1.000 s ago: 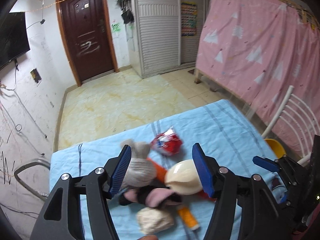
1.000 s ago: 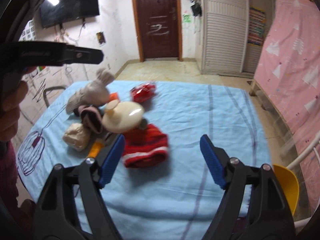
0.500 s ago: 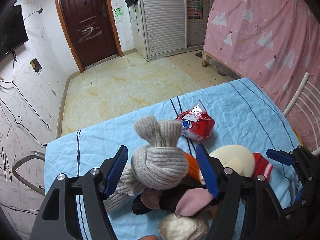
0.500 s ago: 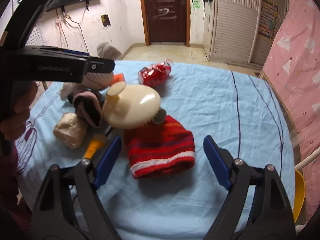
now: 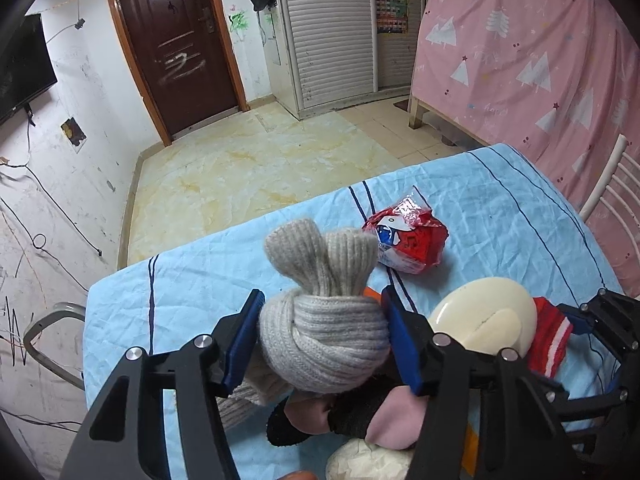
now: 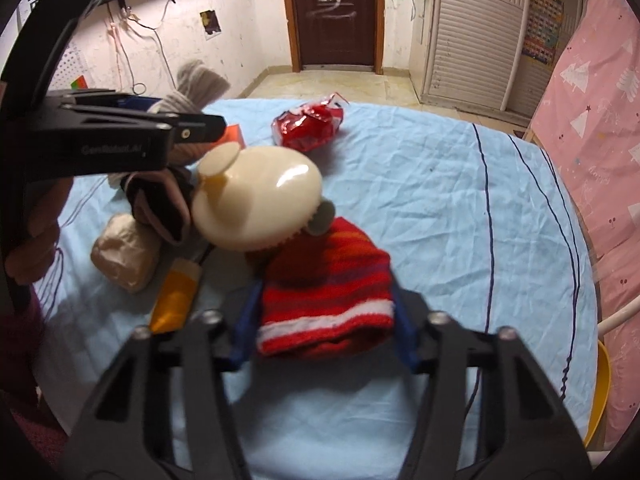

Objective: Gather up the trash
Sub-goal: 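Grasp the red knit hat with the right gripper while the left grasps the grey knit hat, then carry both hats to the yellow bin and open both grippers over it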

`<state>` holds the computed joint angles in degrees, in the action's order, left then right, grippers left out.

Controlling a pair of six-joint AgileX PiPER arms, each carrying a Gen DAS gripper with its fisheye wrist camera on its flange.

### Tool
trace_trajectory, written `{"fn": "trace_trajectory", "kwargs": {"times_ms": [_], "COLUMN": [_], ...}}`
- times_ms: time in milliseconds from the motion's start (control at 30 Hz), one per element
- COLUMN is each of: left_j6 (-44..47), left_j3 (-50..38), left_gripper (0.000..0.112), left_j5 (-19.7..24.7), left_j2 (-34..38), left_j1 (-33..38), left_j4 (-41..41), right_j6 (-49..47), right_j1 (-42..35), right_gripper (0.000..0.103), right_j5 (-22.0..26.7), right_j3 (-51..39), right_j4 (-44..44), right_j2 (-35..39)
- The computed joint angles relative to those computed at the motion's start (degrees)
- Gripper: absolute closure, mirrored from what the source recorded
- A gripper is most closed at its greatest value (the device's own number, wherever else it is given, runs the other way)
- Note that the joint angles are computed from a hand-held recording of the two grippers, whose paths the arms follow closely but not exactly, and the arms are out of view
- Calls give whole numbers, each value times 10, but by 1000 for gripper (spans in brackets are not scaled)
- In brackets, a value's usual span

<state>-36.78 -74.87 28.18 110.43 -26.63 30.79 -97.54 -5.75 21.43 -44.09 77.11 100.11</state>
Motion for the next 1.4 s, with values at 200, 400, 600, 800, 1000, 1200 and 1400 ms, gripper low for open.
{"fn": "trace_trajectory", "kwargs": {"times_ms": [200, 400, 600, 800, 1000, 1200, 1400], "left_j6": [-54, -108, -149, -177, -172, -146, -73], "left_j3": [37, 63, 68, 32, -36, -130, -272], "left_gripper": [61, 61, 61, 61, 61, 61, 61], "left_j5": [1, 15, 45, 96, 150, 190, 213], "left_j2": [-41, -90, -128, -126, -94, -36, 56], "left_j1": [-17, -39, -82, -149, -213, -268, -311], "left_j4": [47, 86, 118, 148, 155, 144, 94], "right_j6": [-71, -112, -137, -150, -166, -175, -170], "right_j1": [-30, -86, -173, -267, -371, -468, -532], "right_gripper": [78, 80, 80, 80, 80, 80, 80], "right_j5": [18, 57, 120, 188, 257, 312, 324], "right_j3": [40, 81, 99, 102, 92, 52, -4], "right_j4": [47, 64, 65, 51, 37, 26, 15], "right_j2": [-40, -99, -135, -152, -143, -99, -35]}}
